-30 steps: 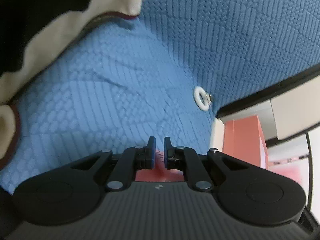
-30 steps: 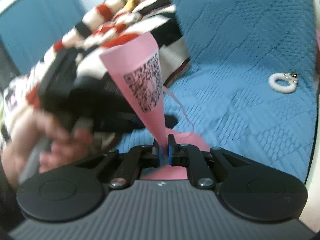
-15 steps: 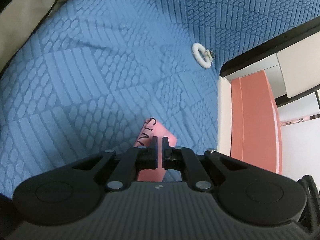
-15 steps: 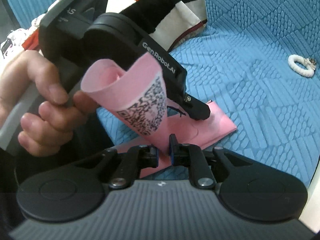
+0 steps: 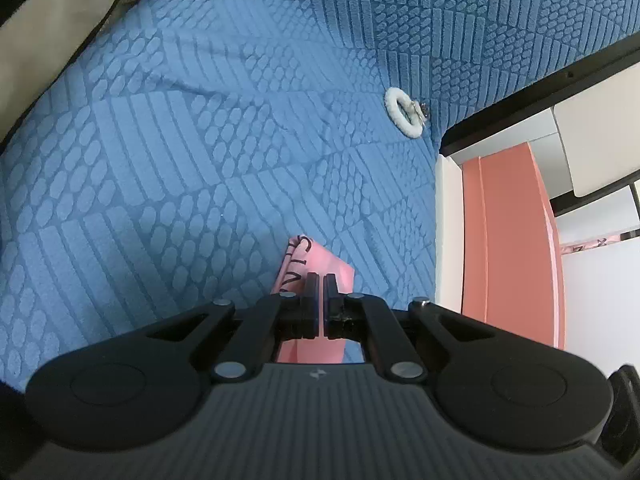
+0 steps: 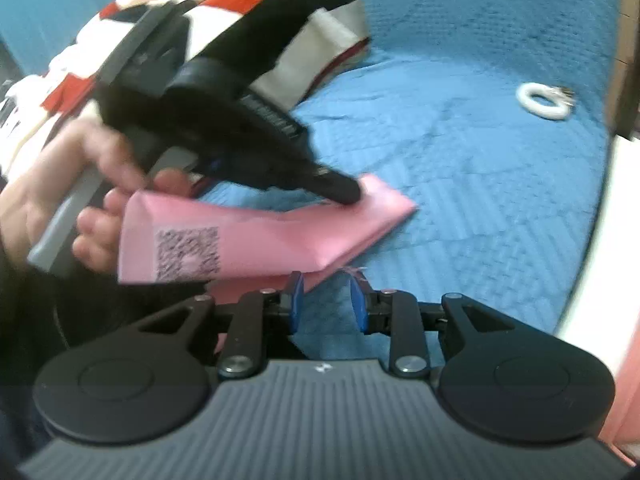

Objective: Organize objects

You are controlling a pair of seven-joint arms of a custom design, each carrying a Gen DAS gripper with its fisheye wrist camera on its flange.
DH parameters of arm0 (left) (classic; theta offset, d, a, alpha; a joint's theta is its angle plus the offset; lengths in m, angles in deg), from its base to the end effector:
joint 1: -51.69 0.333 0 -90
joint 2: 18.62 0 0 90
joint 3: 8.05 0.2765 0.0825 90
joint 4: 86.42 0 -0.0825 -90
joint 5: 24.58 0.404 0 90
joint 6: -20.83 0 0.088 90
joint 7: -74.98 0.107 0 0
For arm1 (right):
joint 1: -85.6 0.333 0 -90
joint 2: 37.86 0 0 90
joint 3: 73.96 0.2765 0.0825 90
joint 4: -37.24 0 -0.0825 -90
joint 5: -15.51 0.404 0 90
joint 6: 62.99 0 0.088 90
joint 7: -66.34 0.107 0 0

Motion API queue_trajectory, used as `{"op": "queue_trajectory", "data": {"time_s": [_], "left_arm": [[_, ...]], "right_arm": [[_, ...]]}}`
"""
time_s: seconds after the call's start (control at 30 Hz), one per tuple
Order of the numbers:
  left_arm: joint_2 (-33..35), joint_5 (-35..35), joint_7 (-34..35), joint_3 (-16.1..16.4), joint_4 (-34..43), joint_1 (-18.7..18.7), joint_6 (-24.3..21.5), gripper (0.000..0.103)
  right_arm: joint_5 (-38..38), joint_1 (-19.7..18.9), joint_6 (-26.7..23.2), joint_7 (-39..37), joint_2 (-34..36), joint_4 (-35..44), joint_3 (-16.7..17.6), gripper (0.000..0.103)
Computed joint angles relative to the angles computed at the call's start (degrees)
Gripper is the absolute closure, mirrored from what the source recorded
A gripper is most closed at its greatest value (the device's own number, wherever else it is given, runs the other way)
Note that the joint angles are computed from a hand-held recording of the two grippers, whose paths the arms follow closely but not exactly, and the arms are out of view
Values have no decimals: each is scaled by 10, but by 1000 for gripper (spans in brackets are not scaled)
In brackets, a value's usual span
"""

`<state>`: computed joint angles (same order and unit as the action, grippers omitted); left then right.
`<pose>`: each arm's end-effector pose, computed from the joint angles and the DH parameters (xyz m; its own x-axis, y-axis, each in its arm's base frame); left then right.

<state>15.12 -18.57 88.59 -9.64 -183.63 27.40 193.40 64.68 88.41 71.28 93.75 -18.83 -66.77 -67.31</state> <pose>0.6438 -0.3179 0.2930 0.4968 -0.5989 0.6281 -0.6267 -0.7482 -0.2177 0.6517 0.1160 0.3348 0.6773 -0.6593 -0.3266 -0.6965 -0.4314 -0.5734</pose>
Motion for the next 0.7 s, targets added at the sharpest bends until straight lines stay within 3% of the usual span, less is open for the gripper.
{"op": "queue_trajectory", "data": {"time_s": [0.17, 0.3, 0.7], "left_arm": [[0, 5, -1, 2, 2, -2, -5, 99], [-1, 13, -4, 7, 3, -6, -10, 99], [-6, 36, -27, 14, 5, -13, -30, 99]], "right_arm": [[28, -3, 30, 31, 32, 36, 8, 73], [3, 8, 42, 47, 58, 61, 17, 74], [-47, 5, 16, 61, 92, 96, 33, 74]]}}
